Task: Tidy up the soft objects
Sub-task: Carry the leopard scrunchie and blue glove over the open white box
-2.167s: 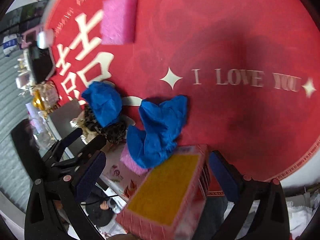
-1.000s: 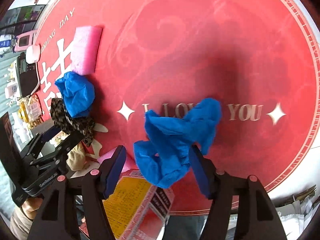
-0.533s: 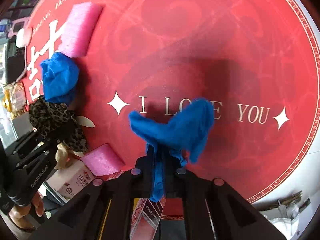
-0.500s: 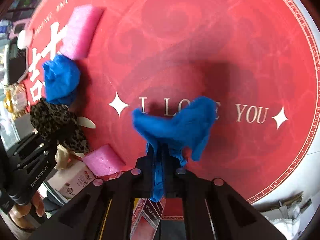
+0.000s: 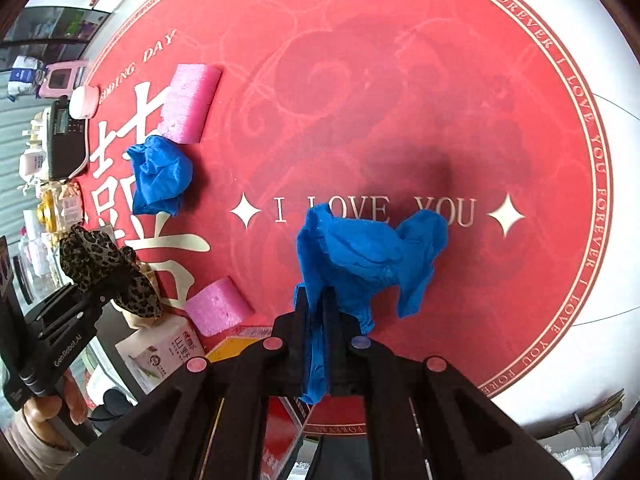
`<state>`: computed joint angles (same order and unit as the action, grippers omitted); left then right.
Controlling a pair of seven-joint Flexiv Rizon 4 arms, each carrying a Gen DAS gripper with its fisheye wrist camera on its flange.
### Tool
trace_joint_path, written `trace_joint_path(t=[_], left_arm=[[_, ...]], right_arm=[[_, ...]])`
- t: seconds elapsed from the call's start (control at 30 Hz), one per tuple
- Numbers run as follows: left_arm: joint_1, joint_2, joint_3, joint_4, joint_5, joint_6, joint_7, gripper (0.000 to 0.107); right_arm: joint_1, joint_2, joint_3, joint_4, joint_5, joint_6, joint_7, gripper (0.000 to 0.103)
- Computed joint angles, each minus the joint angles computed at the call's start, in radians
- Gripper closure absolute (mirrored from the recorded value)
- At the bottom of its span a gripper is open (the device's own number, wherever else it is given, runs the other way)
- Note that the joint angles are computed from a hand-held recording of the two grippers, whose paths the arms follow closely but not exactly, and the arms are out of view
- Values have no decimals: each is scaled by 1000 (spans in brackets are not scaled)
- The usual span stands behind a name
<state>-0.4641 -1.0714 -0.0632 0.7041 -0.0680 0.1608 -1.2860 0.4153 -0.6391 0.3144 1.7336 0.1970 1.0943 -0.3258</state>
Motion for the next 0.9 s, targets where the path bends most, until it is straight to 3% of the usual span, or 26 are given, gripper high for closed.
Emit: trace_joint_path(t=[0.27, 0.53, 0.7, 0.9], left_arm=[[24, 151, -25, 272, -7, 118, 52, 86], [60, 284, -56, 505, -46, 196, 111, 85], [82, 359, -65, 621, -66, 199, 152, 86], [111, 451, -86, 762, -93, 204, 271, 86]], right_arm=[[38, 77, -8, 95, 0, 41, 75, 98], [122, 166, -29, 195, -55, 66, 252, 98], [179, 211, -34, 241, -100, 62, 396, 98], [235, 225, -14, 243, -150, 38, 523, 98]])
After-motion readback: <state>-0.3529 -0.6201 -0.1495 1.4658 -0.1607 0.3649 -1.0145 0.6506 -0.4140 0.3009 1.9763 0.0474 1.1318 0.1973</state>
